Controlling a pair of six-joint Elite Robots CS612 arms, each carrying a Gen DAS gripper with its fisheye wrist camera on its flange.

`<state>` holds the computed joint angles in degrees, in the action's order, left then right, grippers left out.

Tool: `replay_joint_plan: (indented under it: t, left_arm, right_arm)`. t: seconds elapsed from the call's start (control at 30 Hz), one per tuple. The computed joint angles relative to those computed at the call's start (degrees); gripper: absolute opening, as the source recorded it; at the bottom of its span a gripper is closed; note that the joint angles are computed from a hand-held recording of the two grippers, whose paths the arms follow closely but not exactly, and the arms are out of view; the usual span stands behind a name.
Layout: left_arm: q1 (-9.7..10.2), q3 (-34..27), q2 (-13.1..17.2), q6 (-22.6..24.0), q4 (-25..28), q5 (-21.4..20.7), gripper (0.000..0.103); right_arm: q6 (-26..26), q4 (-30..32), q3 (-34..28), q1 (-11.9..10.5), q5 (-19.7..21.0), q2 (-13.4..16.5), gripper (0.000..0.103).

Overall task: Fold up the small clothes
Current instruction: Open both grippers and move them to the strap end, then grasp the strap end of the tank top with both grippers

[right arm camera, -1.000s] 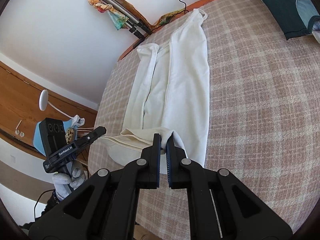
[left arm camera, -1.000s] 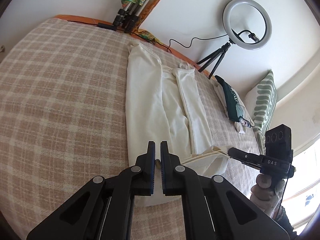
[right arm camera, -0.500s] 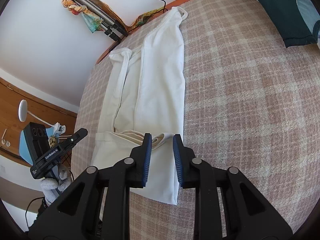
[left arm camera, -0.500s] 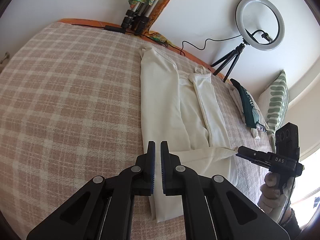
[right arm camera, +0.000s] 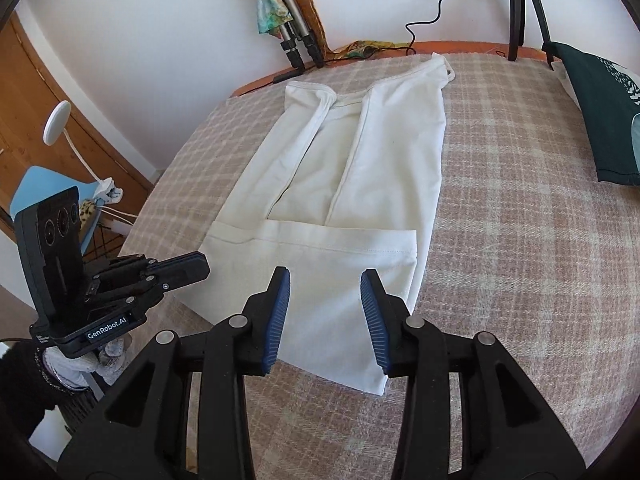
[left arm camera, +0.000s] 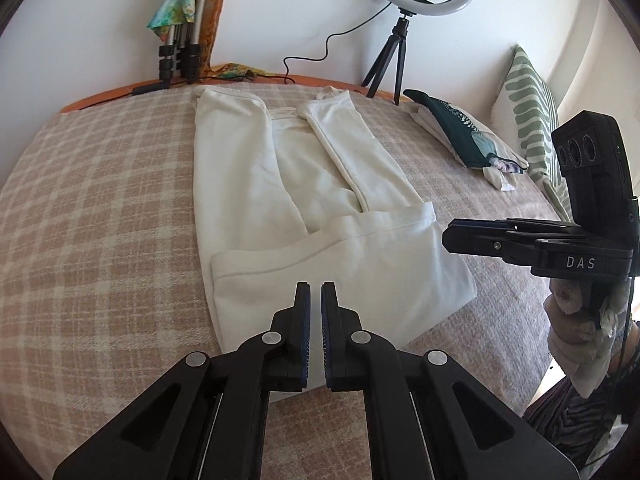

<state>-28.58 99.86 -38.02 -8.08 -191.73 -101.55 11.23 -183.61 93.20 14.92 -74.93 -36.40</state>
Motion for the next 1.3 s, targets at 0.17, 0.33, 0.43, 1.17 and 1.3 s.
replay_joint_plan:
  t: [0.17, 0.33, 0.43, 1.17, 1.3]
  left_arm:
    - [-0.78, -0.9, 0.8, 3.5, 0.8, 8.4, 0.004]
    - [0.08, -2.5, 0.8, 1.0, -0.1, 9.1, 0.011]
    - [0.92, -4.5, 1.3, -1.1, -0.5, 7.4, 0.033]
    - [7.6, -26.8, 12.7, -18.5, 12.1, -12.6, 0.041]
    - [8.23, -31.0, 15.0, -17.9, 13.3, -16.7, 0.041]
  right_arm:
    - [0.3, 5.4, -1.3, 0.2, -2.4, 0.5, 0.04]
    - [2.5, 3.3, -0.7, -0.9, 0.4, 0.3, 0.04]
    - [4.5, 1.5, -1.2, -1.6, -0.2, 0.4, 0.041]
    - [15.0, 6.2, -18.9, -8.3, 13.3, 10.4, 0.05]
    - [14.7, 7.2, -22.7, -8.9, 16.5, 12.5, 0.05]
